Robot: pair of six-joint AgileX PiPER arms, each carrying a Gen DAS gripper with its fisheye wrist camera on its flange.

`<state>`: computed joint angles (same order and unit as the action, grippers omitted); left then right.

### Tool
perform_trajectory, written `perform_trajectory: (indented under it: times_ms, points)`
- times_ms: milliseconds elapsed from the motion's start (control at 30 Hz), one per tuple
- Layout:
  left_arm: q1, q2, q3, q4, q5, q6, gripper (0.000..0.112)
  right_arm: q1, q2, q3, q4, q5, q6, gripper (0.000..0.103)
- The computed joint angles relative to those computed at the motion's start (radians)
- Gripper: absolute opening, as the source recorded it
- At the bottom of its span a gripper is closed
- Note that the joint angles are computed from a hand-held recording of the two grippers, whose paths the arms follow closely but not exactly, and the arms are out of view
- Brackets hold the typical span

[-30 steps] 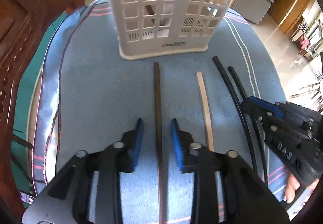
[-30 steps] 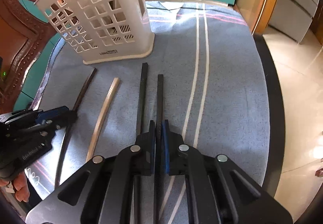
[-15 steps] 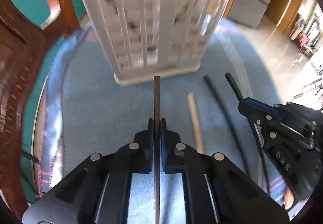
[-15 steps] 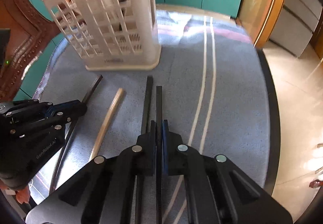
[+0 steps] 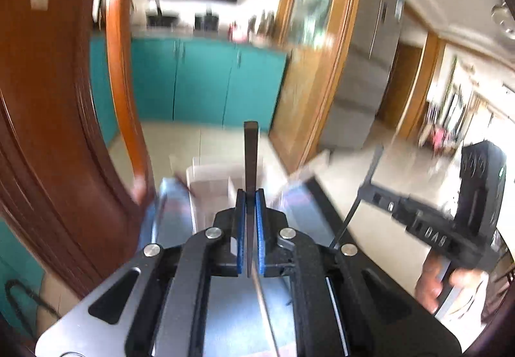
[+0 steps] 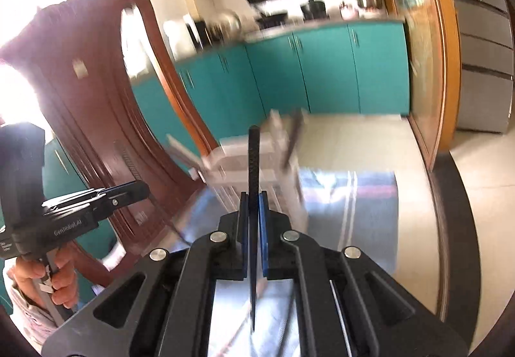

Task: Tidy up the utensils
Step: 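Lift both sticks into the white basket and open both tools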

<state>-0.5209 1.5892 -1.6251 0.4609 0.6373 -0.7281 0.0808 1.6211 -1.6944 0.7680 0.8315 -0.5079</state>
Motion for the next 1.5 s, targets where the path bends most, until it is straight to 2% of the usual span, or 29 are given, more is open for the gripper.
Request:
perform_trajectory:
  times_ms: [100, 167, 267, 333, 400, 467, 567, 633, 767, 1000, 1067, 1100, 1167, 1233, 1333, 1500]
  points:
    - [-0.019, 0.031, -0.109, 0.22, -0.011, -0.189, 0.007, 0.021, 0.016, -0.096, -0.009, -0.078, 0.071, 0.007]
    - [-0.013, 0.049, -0.139, 0.335, -0.033, -0.311, 0.007, 0.039, 0.021, -0.131, -0.019, -0.169, 0.112, 0.007]
    - [-0.003, 0.099, -0.159, 0.492, -0.023, -0.495, 0.007, 0.079, 0.03, -0.115, 0.006, -0.379, 0.118, 0.007]
    - [0.018, 0.132, -0.167, 0.494, -0.023, -0.516, 0.007, 0.103, 0.035, -0.066, 0.048, -0.509, 0.07, 0.007]
    - [0.053, 0.195, -0.207, 0.389, -0.034, -0.451, 0.007, 0.131, 0.056, -0.031, -0.023, -0.595, 0.123, 0.007]
    - [0.092, 0.243, -0.239, 0.299, -0.049, -0.38, 0.007, 0.142, 0.098, -0.033, -0.071, -0.612, 0.154, 0.007]
    - [0.102, 0.301, -0.288, 0.279, -0.018, -0.338, 0.007, 0.145, 0.149, -0.045, -0.022, -0.606, 0.101, 0.007]
    - [0.108, 0.324, -0.304, 0.261, -0.008, -0.321, 0.007, 0.154, 0.159, -0.04, -0.047, -0.61, 0.103, 0.007]
    - [0.148, 0.335, -0.311, 0.149, -0.036, -0.246, 0.007, 0.175, 0.154, -0.034, -0.105, -0.59, 0.138, 0.007]
    - [0.119, 0.275, -0.205, 0.203, -0.038, -0.29, 0.007, 0.214, 0.153, -0.036, -0.375, -0.531, 0.353, 0.007]
    - [0.113, 0.265, -0.186, 0.228, -0.041, -0.305, 0.007, 0.218, 0.134, -0.008, -0.399, -0.547, 0.361, 0.009]
    - [0.109, 0.264, -0.183, 0.245, -0.037, -0.313, 0.008, 0.221, 0.117, 0.01, -0.423, -0.559, 0.377, 0.014]
    - [0.1, 0.248, -0.154, 0.288, -0.044, -0.337, 0.012, 0.212, 0.093, 0.041, -0.351, -0.582, 0.31, 0.022]
    - [0.101, 0.219, -0.108, 0.316, -0.074, -0.364, 0.014, 0.193, 0.049, 0.083, -0.177, -0.6, 0.155, 0.029]
    - [0.095, 0.161, -0.012, 0.387, -0.12, -0.437, 0.022, 0.17, -0.013, 0.141, 0.041, -0.597, -0.066, 0.029]
    - [0.078, 0.084, 0.111, 0.481, -0.166, -0.525, 0.031, 0.134, -0.117, 0.248, 0.265, -0.561, -0.354, 0.029]
